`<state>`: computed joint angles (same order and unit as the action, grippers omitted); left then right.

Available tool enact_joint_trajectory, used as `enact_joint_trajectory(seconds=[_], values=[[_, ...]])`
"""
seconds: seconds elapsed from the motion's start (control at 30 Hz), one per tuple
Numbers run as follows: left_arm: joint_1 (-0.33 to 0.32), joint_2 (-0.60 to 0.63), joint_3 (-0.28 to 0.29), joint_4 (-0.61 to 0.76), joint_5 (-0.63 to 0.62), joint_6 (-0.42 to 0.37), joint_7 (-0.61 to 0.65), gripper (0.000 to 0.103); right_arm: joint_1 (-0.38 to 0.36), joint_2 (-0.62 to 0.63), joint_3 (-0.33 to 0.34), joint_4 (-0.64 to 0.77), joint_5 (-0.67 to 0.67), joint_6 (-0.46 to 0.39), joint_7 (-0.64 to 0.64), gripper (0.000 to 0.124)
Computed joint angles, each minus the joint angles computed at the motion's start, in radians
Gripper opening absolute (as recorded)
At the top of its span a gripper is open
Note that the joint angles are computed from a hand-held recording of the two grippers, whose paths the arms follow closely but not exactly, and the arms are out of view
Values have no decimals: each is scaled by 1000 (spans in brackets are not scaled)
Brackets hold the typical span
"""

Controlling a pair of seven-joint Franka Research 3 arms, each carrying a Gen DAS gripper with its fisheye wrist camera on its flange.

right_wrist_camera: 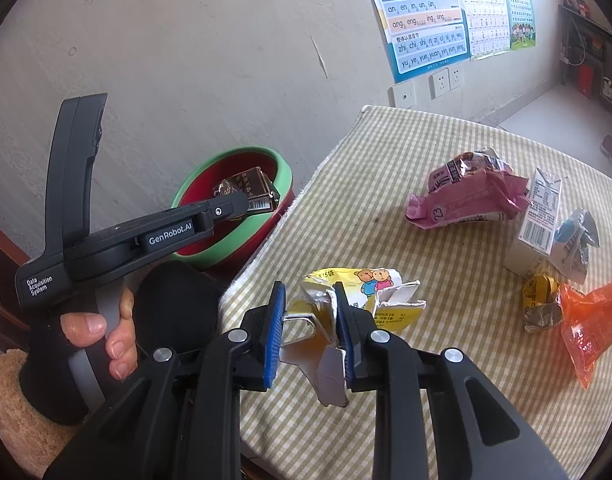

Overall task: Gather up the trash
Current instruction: 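Carry the brown wrapper with the left tool toward the red bin while the right tool holds the yellow wrapper, then open the left tool over the red bin while the right tool drops the yellow wrapper in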

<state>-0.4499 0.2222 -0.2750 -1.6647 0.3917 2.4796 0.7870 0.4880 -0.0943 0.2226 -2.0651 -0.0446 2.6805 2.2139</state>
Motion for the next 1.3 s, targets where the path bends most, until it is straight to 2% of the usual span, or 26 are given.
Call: enact_joint_trajectory(seconds=[0.27,0.77,0.93,1.3], values=[[14,-43,23,-34,73,-17,-65,33,17,91,-15,115,6,8,-52,24],[56,-70,18,-72,68,-18,-84,33,74,220,-49,283,31,-15,-147,24],[62,-73,21,-77,67,-20,-94,33,87,255,-57,336,28,-47,-193,24],[96,-88,36,-96,73,-41,-104,33,103,332,-76,443,45,-56,-208,24]])
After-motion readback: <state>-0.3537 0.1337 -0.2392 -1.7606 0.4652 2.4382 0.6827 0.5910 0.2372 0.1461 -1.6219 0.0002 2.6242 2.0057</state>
